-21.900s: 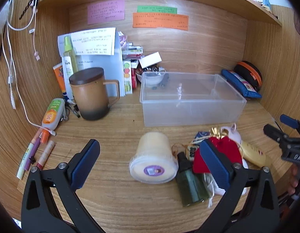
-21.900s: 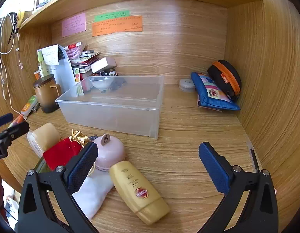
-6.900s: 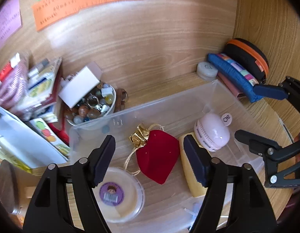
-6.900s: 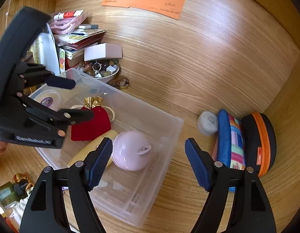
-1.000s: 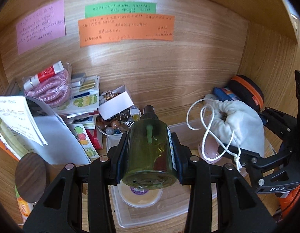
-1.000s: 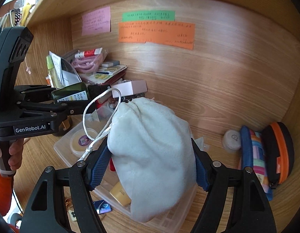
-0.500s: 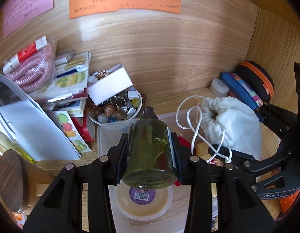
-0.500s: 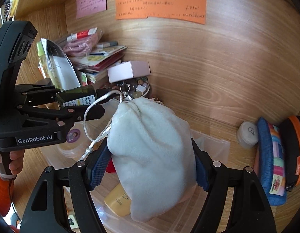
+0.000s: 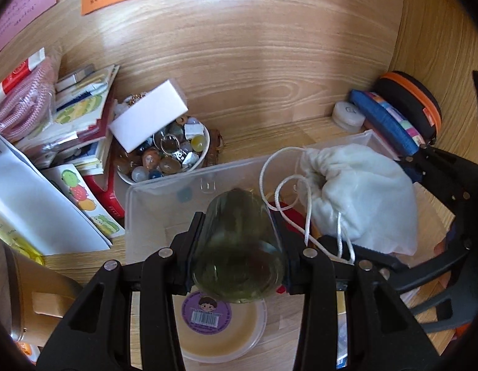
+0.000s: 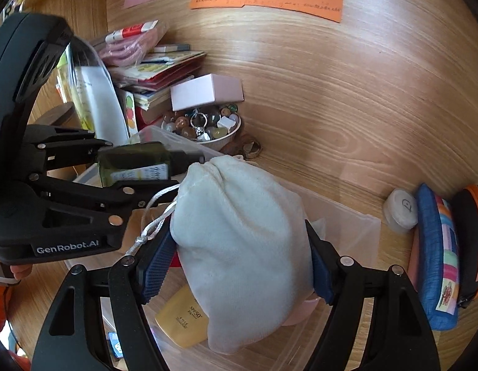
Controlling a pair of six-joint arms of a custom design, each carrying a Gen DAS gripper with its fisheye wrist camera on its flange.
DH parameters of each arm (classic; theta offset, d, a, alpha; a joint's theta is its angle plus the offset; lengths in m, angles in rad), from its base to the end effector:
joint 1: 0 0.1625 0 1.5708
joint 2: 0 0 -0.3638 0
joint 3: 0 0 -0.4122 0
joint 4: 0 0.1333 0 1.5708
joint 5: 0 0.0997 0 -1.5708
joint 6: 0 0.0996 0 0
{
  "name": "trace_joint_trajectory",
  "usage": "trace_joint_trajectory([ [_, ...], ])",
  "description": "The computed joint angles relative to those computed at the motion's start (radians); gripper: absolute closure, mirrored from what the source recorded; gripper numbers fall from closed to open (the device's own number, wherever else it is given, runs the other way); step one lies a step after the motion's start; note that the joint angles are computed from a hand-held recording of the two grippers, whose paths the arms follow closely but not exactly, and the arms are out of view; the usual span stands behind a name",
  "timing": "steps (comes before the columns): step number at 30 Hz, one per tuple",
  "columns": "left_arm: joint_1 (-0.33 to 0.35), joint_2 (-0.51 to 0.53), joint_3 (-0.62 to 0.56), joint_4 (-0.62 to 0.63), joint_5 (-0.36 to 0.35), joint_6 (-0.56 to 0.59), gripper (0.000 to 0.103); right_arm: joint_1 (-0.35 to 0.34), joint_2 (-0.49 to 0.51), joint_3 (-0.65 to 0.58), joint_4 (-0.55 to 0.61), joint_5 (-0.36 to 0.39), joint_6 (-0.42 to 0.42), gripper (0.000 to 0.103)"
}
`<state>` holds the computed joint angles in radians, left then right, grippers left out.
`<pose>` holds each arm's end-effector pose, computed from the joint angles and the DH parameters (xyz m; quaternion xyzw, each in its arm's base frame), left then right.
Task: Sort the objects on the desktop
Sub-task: 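Carry the green bottle and white bag over the clear box and lower both in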
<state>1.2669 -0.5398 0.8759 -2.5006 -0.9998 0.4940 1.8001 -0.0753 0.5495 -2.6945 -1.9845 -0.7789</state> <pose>-0.0700 -0.8487 0.1998 0.2805 0.8775 -0.2538 0.2947 0.2872 -0.8202 -0.0107 0.3906 -0.8438 0.2477 0.2721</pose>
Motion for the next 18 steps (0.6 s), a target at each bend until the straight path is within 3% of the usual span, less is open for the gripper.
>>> trace_joint_trajectory([
  [12,0.003,0.020,-0.024,0.001,0.010,-0.011,0.058,0.010,0.000,-0.002,0.027,-0.018,0.020,0.026],
  [18,0.010,0.008,-0.020,0.011,-0.016,-0.032,0.049,0.002,-0.010,0.002,0.060,0.006,0.055,0.022],
])
